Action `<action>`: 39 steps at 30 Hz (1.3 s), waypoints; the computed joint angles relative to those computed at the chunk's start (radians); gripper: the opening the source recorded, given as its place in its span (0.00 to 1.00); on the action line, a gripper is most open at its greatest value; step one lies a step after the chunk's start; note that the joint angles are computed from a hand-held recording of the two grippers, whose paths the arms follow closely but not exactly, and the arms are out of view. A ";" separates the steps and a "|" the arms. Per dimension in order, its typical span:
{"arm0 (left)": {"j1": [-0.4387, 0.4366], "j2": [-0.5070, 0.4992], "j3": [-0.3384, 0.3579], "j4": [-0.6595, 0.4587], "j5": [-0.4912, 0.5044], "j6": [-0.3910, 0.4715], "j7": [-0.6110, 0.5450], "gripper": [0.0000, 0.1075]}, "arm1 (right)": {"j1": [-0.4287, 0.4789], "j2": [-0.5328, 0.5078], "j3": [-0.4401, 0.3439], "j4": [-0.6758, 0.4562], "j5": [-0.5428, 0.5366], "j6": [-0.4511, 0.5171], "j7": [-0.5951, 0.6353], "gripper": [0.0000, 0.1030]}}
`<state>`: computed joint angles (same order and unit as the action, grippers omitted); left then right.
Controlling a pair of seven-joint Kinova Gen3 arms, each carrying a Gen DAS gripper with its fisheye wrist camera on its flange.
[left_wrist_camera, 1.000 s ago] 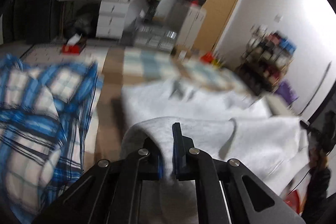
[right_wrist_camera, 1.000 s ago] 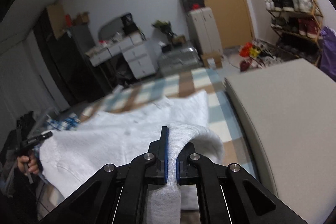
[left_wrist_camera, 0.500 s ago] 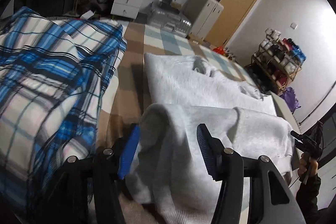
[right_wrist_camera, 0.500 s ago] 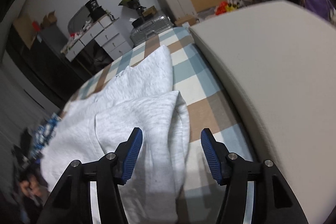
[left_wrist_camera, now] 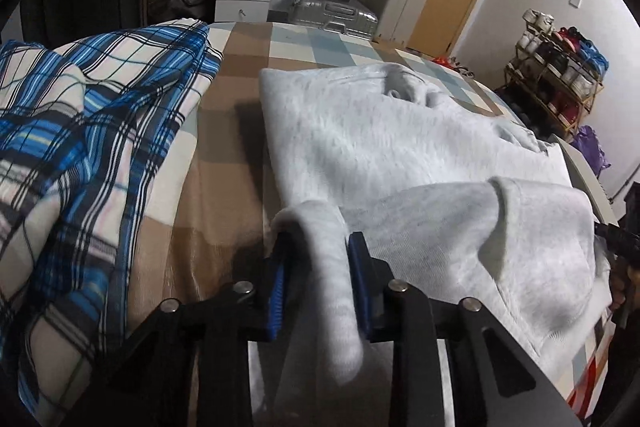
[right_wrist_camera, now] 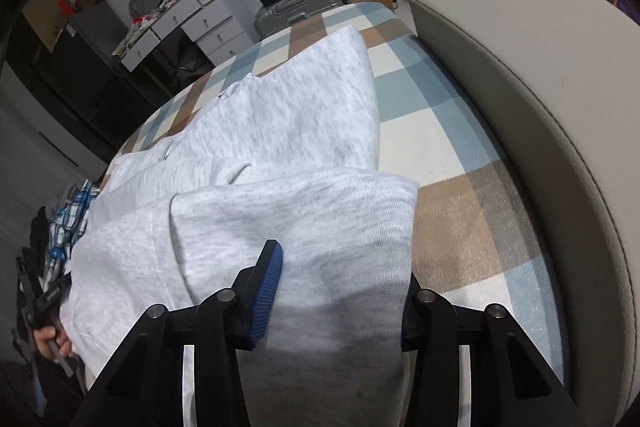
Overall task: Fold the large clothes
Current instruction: 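Open the right gripper off the hem while the left gripper adjusts the fold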
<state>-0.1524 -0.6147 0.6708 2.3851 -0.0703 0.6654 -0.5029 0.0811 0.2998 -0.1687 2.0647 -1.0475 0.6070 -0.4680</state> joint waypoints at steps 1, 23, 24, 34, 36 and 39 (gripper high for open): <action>0.012 -0.009 0.001 0.000 0.008 0.008 0.002 0.18 | -0.002 -0.008 -0.002 0.010 0.002 -0.008 0.008 0.43; 0.008 -0.222 -0.085 -0.018 0.096 0.149 -0.041 0.27 | 0.130 -0.104 0.123 0.149 -0.133 0.139 0.188 0.51; 0.017 -0.253 -0.077 -0.021 0.119 0.167 -0.033 0.28 | 0.143 -0.117 0.140 0.164 -0.134 0.167 0.209 0.51; 0.055 -0.299 -0.062 0.023 0.306 0.141 -0.068 0.48 | 0.177 -0.139 0.230 0.265 -0.143 0.298 0.311 0.65; 0.013 -0.295 -0.020 0.018 0.313 0.137 -0.070 0.42 | 0.146 -0.128 0.213 0.270 -0.158 0.260 0.293 0.65; -0.032 -0.305 0.032 -0.015 0.293 0.170 -0.065 0.03 | 0.095 -0.161 0.199 0.298 -0.191 0.182 0.296 0.48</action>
<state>-0.1845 -0.9193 0.7033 2.3700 0.2230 0.8350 -0.5678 0.1758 0.1390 0.0307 2.3623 -1.2380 0.7890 -0.1720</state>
